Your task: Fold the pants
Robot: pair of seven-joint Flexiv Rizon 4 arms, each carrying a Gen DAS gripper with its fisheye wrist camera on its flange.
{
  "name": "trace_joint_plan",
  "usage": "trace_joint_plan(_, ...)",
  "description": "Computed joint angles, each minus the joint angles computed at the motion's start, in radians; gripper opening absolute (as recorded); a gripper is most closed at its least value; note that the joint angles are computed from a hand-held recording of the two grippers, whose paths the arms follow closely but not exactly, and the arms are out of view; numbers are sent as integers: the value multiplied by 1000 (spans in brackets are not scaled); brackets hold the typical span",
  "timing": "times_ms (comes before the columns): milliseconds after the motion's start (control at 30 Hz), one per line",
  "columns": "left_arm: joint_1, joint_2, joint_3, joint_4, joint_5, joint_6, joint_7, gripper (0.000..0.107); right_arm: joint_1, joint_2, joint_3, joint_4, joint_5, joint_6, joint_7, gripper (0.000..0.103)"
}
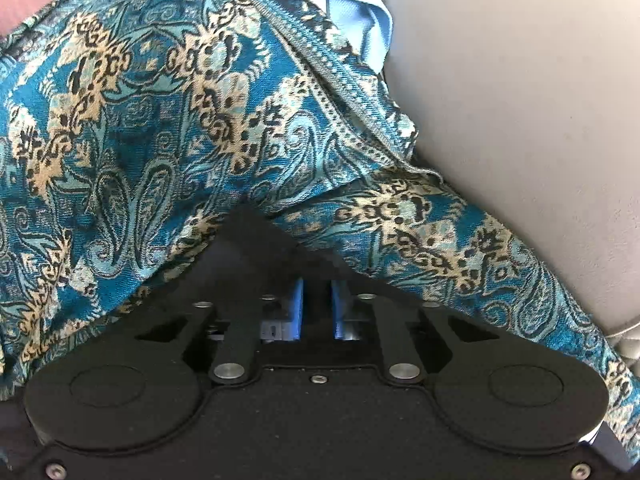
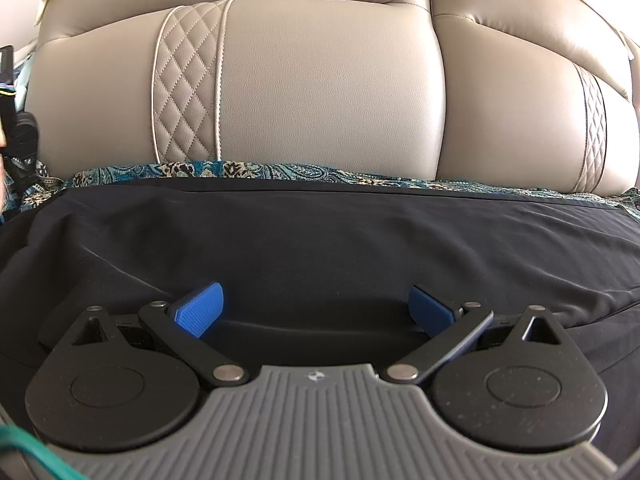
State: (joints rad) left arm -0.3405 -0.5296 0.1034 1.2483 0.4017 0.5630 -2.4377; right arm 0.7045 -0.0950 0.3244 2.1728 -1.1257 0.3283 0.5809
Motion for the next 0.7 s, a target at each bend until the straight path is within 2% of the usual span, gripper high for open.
trace_joint_plan(167,71,84,-27,183,-74,218,59,6,0,0,0,1,-1,1,1,103)
trace_joint_plan(333,112,158,-43,364,-145,418,128,6,-1,4,1,1,1,2,-2,103)
trace_joint_plan(433,125,185,-45,445,-181,507,160,5,-8,15,1,7,5,17,-1,103)
trace_joint_plan(500,130,202,-48,469,-205,529,186,5,-20,37,0,22,1,49,17,103)
trace_joint_plan(567,139,224,-54,485,-227,551,229,4,-44,71,-4,47,-17,107,82,103)
trace_joint_plan(700,146,238,-60,477,-246,584,302,4,-165,150,-62,108,-145,448,297,103)
